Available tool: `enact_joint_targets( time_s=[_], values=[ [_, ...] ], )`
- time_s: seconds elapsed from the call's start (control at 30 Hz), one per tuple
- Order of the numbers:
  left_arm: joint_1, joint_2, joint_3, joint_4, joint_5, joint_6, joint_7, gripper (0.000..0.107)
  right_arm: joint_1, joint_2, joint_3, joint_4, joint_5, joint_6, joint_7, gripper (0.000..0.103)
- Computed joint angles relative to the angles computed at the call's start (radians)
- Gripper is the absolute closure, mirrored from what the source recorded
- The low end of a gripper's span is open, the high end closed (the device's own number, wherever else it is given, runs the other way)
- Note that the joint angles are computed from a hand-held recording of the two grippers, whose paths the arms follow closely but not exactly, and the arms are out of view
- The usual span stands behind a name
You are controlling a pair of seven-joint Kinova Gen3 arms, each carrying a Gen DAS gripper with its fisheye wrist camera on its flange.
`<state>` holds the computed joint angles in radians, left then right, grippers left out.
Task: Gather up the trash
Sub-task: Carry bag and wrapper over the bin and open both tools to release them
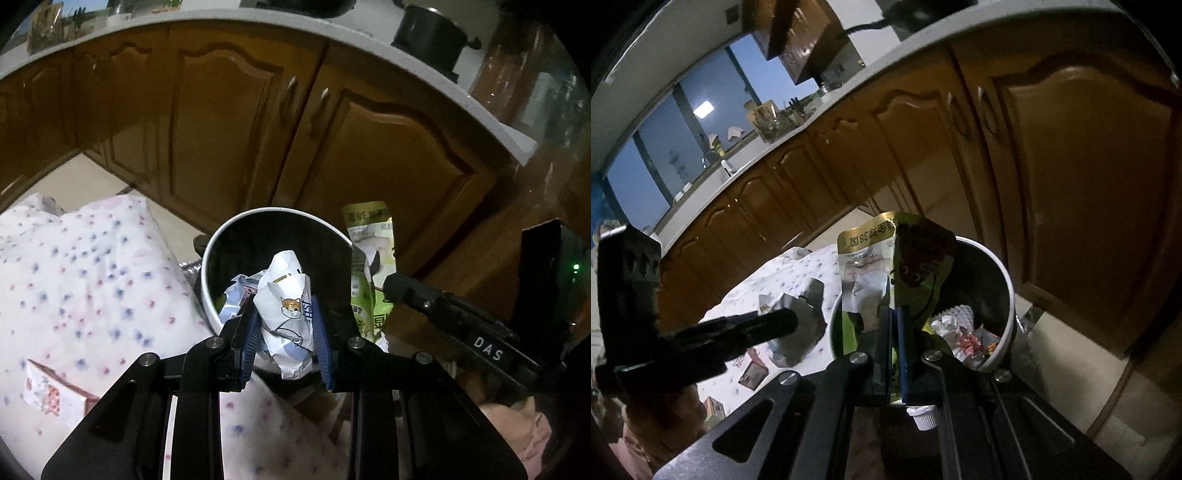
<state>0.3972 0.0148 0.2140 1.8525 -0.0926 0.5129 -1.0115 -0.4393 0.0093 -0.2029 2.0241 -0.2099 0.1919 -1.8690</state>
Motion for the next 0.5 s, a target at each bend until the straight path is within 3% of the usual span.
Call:
enact_joint_targets(
  time_s=[0.2, 0.5],
  values=[
    [0.003, 0.068, -0.011, -0.046, 0.025, 0.009, -0.016, 0.082, 0.052, 0.06, -0.008, -0.063, -0.118, 0.068, 0.138, 0.1],
    [0.019, 0.147, -0.038, -0.095, 0.043, 0.049, -0.028, 0.077, 0.029, 0.115, 0.013, -0.128, -0.033, 0.129, 0.073, 0.1]
  ],
)
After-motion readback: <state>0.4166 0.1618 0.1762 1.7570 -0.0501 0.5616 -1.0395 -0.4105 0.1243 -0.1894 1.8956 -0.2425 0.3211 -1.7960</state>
